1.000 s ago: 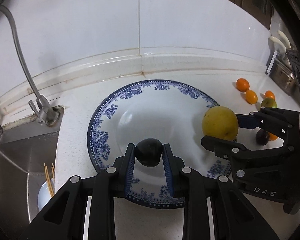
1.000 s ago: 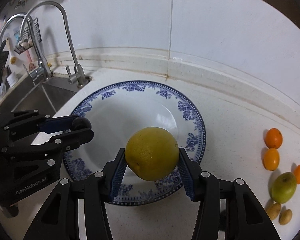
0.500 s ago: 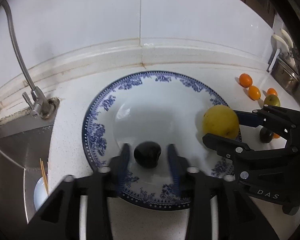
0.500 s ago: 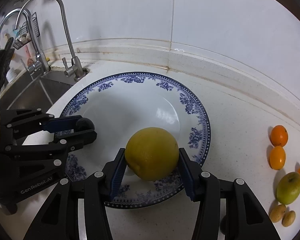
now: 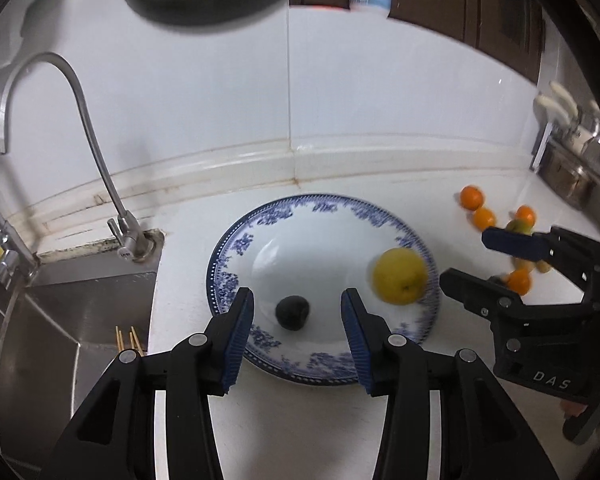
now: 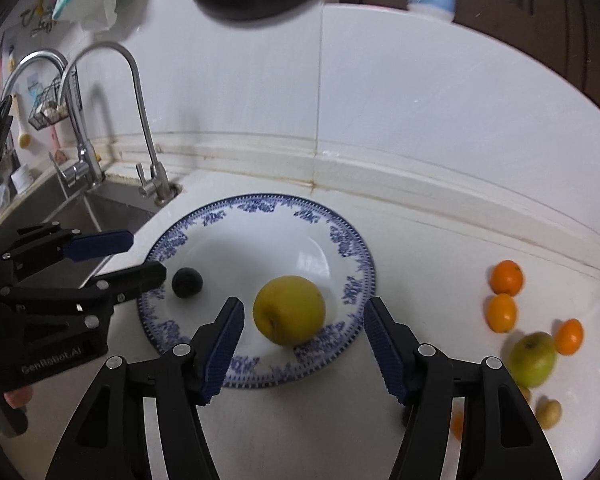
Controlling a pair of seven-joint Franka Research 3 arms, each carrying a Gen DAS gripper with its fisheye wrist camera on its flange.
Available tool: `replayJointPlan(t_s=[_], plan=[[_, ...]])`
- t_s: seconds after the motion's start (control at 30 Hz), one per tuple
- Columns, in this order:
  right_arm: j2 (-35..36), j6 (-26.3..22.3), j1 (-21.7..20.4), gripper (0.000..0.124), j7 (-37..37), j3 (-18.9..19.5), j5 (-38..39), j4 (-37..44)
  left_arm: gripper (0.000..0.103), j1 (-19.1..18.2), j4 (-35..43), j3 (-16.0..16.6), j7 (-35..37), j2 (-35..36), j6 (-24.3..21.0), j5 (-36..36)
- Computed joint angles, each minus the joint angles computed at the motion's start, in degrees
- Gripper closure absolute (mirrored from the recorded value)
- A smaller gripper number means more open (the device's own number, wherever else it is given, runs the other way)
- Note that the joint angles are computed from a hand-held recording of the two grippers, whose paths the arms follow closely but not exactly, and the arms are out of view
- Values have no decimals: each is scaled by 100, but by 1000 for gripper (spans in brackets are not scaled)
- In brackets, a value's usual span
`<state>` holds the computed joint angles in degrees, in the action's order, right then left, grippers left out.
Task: Organize fruits
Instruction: 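Open the left gripper over the plate while the right gripper releases the pear there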
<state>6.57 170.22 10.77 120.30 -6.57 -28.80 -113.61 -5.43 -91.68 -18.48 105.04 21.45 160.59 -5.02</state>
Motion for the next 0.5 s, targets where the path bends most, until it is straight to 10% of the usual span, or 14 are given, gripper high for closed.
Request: replayJointPlan(t_s=[0.5], plan=[[-1664,-346,-1012,52,3188,761,-2606,-1332,33,259,-1363,-637,1742,-1198,844,-2068]])
